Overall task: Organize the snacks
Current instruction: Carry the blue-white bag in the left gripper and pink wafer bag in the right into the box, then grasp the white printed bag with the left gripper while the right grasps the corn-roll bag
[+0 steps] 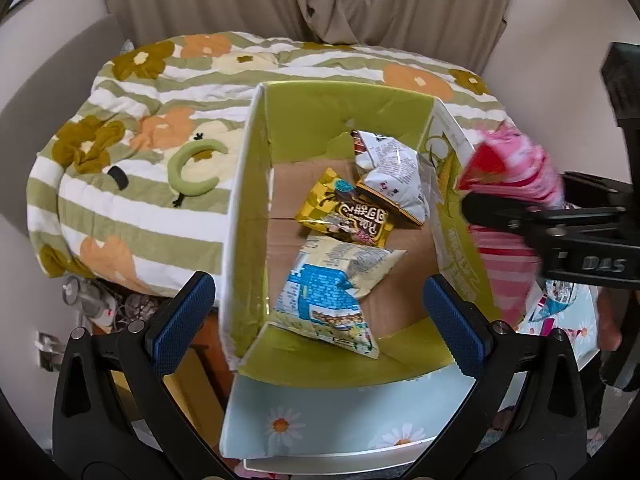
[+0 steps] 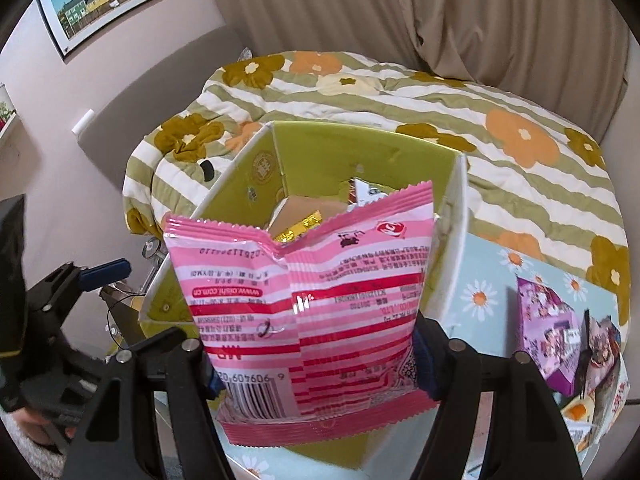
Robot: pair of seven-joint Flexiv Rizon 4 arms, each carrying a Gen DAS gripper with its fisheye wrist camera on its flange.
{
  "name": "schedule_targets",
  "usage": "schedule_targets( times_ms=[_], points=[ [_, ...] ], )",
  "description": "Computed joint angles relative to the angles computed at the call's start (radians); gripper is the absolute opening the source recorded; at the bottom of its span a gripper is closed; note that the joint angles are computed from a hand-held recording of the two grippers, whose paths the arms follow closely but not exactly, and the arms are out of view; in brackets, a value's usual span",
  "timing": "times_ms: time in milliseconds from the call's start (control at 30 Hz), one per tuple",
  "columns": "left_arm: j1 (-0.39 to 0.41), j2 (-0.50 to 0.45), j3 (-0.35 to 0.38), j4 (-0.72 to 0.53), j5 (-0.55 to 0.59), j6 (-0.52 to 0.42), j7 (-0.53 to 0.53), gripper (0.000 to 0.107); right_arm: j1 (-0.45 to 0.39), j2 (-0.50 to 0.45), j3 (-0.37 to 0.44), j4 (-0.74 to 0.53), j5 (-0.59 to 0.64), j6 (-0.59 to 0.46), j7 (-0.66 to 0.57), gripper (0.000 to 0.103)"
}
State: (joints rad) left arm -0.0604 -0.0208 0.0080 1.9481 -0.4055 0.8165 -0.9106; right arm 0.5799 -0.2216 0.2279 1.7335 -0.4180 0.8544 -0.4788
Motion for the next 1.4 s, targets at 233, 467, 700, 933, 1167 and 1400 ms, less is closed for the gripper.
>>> schedule_targets(
  times_ms=[233,467,700,933,1167,1400],
  points=[
    [0.009,-0.013,0.004,-0.011,0.019,-0.009,0.002,0.103,0.014,-0.058,-0.006,-0.026,0.035,0.015,-0.002,0.095],
    [0.019,-0.014,0.01,0.009,0.001,-0.043,0.024,0.103,0.028,-0.04,-0.011,0.011,-0.005,-0.009,0.039,0.101],
    [0.025,-0.013,0.009,0.007,-0.034,-0.048,0.058,0.103,0.035,-0.013,-0.009,0.028,-0.053,-0.024,0.102,0.101],
    [0.014,0.011,0.003,-0.002,-0.101,-0.044,0.12,0.103,0.047,0.028,-0.004,0.036,-0.126,-0.072,0.183,0.101],
    [-0.02,0.055,-0.004,-0.003,-0.157,-0.06,0.147,0.103,0.036,0.133,0.026,0.086,-0.207,-0.153,0.248,0.101],
    [-0.092,0.123,-0.025,0.034,-0.166,-0.048,0.092,0.103,-0.037,0.337,0.093,0.238,-0.205,-0.169,0.289,0.101]
  ],
)
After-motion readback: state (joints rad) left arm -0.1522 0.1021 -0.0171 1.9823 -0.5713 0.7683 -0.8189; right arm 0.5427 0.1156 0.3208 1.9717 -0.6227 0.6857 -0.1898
